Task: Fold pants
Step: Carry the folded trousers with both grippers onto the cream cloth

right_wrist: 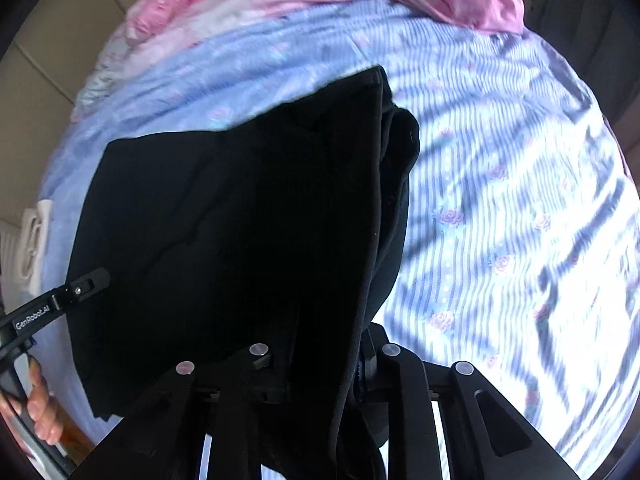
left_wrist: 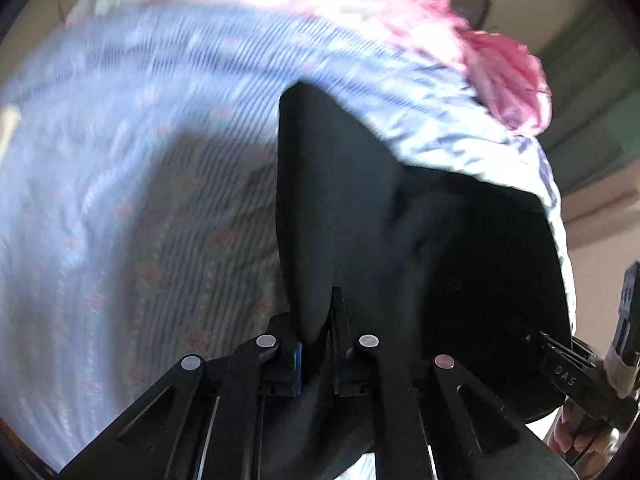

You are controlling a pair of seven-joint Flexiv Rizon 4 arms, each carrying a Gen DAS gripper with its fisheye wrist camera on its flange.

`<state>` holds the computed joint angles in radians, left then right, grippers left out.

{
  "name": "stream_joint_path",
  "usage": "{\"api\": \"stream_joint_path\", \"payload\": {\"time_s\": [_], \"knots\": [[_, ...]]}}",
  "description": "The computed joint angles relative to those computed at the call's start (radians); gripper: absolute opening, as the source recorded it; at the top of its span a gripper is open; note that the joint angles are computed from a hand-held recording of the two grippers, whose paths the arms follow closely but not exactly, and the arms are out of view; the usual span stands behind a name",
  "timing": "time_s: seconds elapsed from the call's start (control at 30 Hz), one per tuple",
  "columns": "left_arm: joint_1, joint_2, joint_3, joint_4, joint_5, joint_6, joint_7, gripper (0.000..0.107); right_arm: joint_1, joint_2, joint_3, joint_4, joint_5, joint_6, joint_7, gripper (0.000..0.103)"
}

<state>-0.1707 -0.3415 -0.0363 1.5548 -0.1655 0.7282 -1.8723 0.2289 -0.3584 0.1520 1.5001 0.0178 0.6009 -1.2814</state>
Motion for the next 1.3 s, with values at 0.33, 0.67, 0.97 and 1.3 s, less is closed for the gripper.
{"api": "stream_joint_path", "payload": {"time_s": [0.33, 0.67, 0.97, 1.3], "knots": [[-0.031, 0.221, 0.008, 0.079, 0.086, -0.002, -0.031, 0.008, 0.002, 0.233, 0.029, 0.137, 0.033, 0.038, -0.059, 0.021], [-0.027, 0.436, -0.014, 0.174, 0.163, -0.052, -0.164, 0.008, 0.037, 0.396, 0.032, 0.186, 0.042, 0.034, -0.171, 0.02], [0.018, 0.608, 0.05, 0.326, 0.063, -0.012, 0.036, 0.008, 0.103, 0.47, 0.082, 0.231, -0.053, 0.056, -0.048, 0.02], [0.134, 0.698, 0.206, 0.365, -0.105, -0.162, 0.519, 0.008, 0.253, 0.408, 0.18, 0.206, -0.334, 0.055, 0.46, 0.02]]}}
